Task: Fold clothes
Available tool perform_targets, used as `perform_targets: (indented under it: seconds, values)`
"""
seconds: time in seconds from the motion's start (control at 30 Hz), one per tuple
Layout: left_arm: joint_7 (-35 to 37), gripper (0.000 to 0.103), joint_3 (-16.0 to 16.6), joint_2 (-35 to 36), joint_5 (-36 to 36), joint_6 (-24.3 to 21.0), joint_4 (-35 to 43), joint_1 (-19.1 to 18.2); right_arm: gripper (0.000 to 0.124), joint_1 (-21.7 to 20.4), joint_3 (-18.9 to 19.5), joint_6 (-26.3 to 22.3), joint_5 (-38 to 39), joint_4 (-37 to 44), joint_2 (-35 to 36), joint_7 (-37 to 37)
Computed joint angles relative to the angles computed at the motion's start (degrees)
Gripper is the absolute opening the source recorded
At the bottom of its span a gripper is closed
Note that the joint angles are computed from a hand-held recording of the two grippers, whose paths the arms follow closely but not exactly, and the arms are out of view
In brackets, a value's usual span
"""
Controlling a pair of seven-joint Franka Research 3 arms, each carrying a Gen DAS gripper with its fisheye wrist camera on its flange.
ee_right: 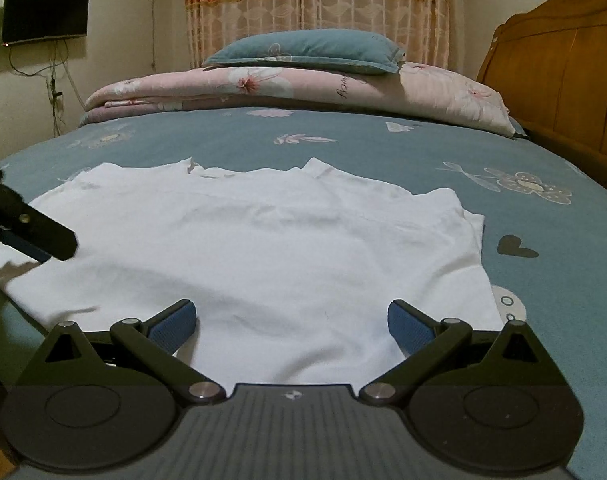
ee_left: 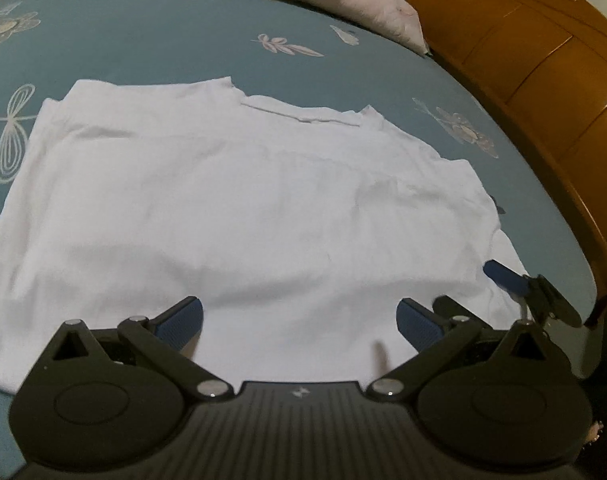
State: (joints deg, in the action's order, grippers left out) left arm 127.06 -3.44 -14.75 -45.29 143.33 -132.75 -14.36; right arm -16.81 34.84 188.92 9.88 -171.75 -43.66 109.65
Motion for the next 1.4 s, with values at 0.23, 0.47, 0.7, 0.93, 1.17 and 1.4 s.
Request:
perform_targets:
  seconds: [0.23, 0.47, 0.7, 0.93, 1.17, 1.4]
  values:
    - [2.3, 0.102, 1.0, -3.6, -1.3, 2.4, -4.2, -0.3, 0.103, 1.5, -0.8, -4.8, -0.1, -0.1, -4.3, 2.6]
    - [8.3, 0.102, 2.4, -6.3, -3.0, 8.9, -8.1, -3.4, 0.103, -0.3, 1.5, -11.5, -1.2, 2.3, -9.6, 13.4]
    - [13.2, 0.102, 5.1, -6.8, -4.1, 10.6, -9.3, -5.4, 0.103, -10.4, 9.0, -20.8, -9.8, 12.8, -2.8, 17.3]
    - [18.5, 0.102, 7.8, -6.7, -8.9, 7.9, -9.3, -4.9, 0.103, -6.6, 9.3, -24.6, -13.6, 10.3, -5.7, 23.6]
    - [27.8, 0.102, 7.2, -3.7, -14.7, 3.1, -4.0, -2.6, 0.103, -8.3, 9.3, -24.6, -19.3, 12.5, -4.7, 28.3]
    - [27.5, 0.102, 3.2, 3.6, -15.0, -0.1, 2.2, 2.0, 0.103, -7.2, 8.3, -24.1, -23.1, 11.6, -3.6, 34.0]
